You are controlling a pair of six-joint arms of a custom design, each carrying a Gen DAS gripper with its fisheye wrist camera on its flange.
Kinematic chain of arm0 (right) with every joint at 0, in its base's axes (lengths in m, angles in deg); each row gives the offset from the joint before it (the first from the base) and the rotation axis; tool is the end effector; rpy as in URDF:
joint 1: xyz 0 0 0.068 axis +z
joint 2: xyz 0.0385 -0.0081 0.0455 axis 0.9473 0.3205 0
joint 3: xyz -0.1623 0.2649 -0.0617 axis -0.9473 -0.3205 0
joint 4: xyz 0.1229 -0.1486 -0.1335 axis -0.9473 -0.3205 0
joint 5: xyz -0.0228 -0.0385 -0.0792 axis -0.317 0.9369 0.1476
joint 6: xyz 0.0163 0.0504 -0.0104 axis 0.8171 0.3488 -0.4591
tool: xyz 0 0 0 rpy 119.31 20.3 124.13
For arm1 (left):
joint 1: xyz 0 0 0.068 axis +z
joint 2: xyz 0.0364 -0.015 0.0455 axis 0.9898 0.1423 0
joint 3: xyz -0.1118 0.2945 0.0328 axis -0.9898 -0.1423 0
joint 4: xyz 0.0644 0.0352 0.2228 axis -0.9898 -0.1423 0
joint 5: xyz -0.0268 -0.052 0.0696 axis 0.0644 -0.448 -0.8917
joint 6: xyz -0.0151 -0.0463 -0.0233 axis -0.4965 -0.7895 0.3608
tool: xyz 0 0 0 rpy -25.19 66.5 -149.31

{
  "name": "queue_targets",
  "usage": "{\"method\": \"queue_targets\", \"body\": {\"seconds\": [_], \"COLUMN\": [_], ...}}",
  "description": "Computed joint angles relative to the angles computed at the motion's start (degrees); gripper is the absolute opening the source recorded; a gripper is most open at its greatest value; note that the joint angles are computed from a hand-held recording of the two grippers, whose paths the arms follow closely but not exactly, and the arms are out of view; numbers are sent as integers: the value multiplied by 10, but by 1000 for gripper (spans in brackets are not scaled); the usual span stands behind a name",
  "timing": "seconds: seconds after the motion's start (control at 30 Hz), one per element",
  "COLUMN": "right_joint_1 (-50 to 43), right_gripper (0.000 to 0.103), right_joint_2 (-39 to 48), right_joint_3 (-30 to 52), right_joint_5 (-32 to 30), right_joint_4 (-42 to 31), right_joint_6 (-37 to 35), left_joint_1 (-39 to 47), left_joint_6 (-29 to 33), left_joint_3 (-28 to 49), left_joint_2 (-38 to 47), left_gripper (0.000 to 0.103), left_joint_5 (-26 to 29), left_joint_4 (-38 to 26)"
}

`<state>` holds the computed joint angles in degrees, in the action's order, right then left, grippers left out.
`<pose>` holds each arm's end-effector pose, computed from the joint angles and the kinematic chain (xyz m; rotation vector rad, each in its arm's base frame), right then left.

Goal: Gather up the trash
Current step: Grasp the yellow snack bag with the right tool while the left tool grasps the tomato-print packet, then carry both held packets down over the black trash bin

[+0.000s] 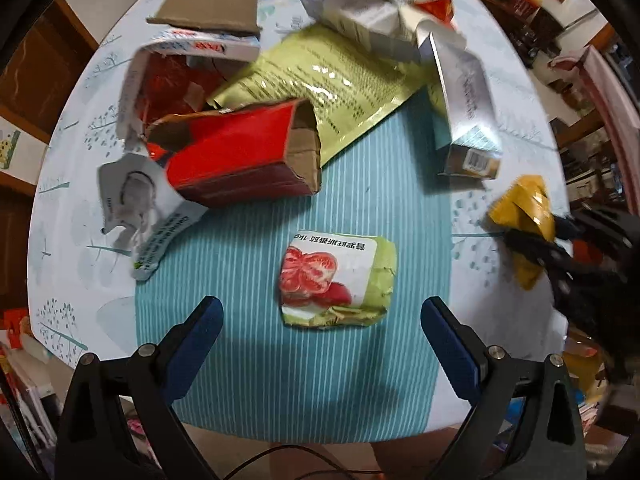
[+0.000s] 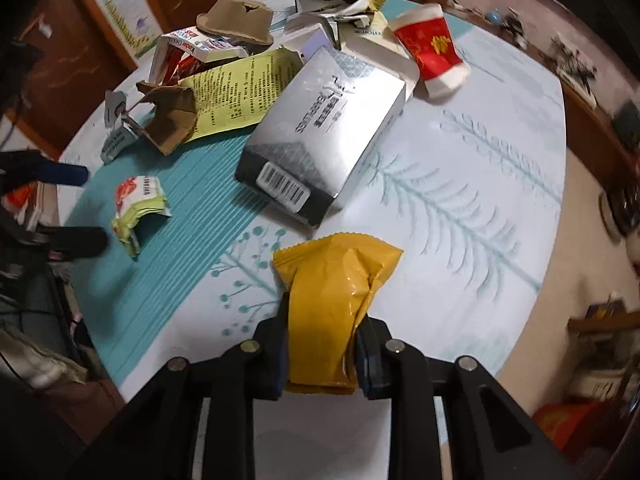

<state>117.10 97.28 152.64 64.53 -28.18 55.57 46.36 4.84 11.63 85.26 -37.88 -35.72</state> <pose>0.1716 0.1743 0.3903 -0.5524 2.7886 0.2195 0.2024 -0.1437 0.4013 0.3346 3.0003 -0.0798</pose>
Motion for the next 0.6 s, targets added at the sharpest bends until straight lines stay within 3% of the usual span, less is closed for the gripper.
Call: {"method": "queue_targets", "body": {"seconds": [0.13,0.3,0.6], "right_joint_1": [27,59,75], "right_gripper": [24,23,19], "right_joint_2": [-13,-26,-62], "right_joint_3": [-16,-28,-66], "right_joint_5": [11,13,-23], "right_joint_4": [-3,-3,42], "right_joint_6": [64,139,245], "left_joint_1": [-14,-7,20], "left_joint_6": [-6,-7,10], "left_joint_3": [-11,-27,-54], "left_joint_2": [23,31,-24], "left_gripper": [97,55,53], "left_joint_5": [-29,-12,2], "left_joint_4": [10,29,56]}}
